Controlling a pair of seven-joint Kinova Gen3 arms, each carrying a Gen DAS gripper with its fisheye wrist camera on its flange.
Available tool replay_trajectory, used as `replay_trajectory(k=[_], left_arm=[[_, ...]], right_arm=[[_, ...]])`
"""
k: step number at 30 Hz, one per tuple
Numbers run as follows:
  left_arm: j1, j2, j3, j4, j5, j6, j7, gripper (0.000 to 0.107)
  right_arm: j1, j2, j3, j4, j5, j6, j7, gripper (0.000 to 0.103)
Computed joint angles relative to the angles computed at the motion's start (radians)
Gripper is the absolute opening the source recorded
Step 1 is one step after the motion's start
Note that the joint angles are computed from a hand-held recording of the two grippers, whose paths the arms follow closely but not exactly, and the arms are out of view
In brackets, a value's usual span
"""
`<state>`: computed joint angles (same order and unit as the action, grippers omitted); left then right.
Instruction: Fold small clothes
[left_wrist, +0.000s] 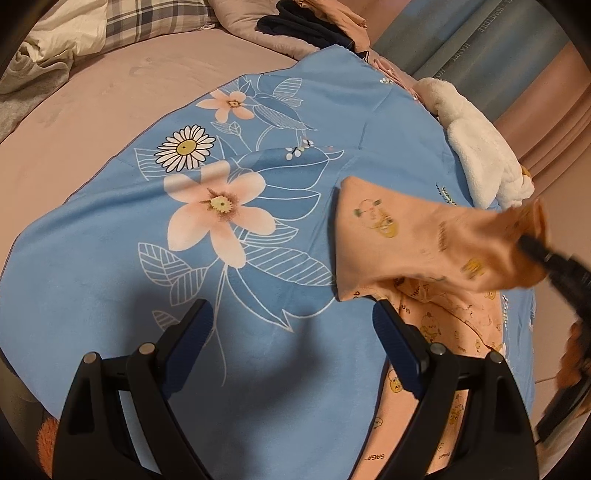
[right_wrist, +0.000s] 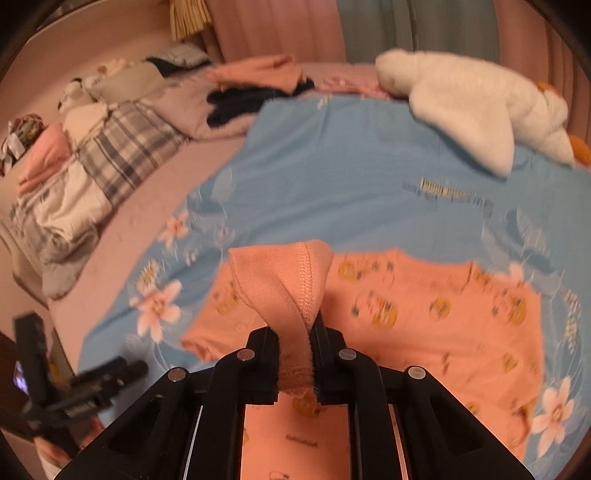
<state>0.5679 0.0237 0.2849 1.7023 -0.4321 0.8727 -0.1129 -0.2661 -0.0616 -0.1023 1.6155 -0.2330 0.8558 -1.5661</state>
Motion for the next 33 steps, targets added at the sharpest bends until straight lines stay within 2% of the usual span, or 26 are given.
replay_trajectory(k=[8, 11, 15, 21, 27, 31, 33], left_arm=[[-0.009, 0.024, -0.014, -0.027, 0.022, -0.011, -0.043, 0.088], [-0.014, 0.038, -0.026, -0.043, 0.045, -0.033, -0.081, 0.087], [-0.004, 0.076, -0.037, -0.097, 0.049, -0.025, -0.136, 0.083], [0.013, 0.151, -0.065, -0.199, 0.084, -0.027, -0.255, 0.071], [0.03, 0.25, -0.093, -0.315, 0.155, -0.023, -0.391, 0.051], [0.048, 0.317, -0.113, -0.395, 0.2, 0.002, -0.461, 0.037], [0.062, 0.353, -0.122, -0.441, 0.211, 0.024, -0.493, 0.035]], right_arm=[[0.015, 0.002, 0.015, -0.122, 0.012, 0.009, 0.017, 0.014], [0.023, -0.004, 0.013, -0.137, 0.047, 0.002, -0.006, 0.014], [0.044, -0.013, 0.039, -0.139, 0.005, 0.004, 0.025, 0.014], [0.089, -0.038, 0.086, -0.105, -0.053, -0.005, 0.06, 0.014], [0.141, -0.041, 0.122, -0.073, -0.082, 0.008, 0.07, 0.014], [0.175, -0.043, 0.133, -0.042, -0.075, 0.004, 0.057, 0.014], [0.189, -0.039, 0.15, -0.026, -0.103, 0.002, 0.074, 0.014]])
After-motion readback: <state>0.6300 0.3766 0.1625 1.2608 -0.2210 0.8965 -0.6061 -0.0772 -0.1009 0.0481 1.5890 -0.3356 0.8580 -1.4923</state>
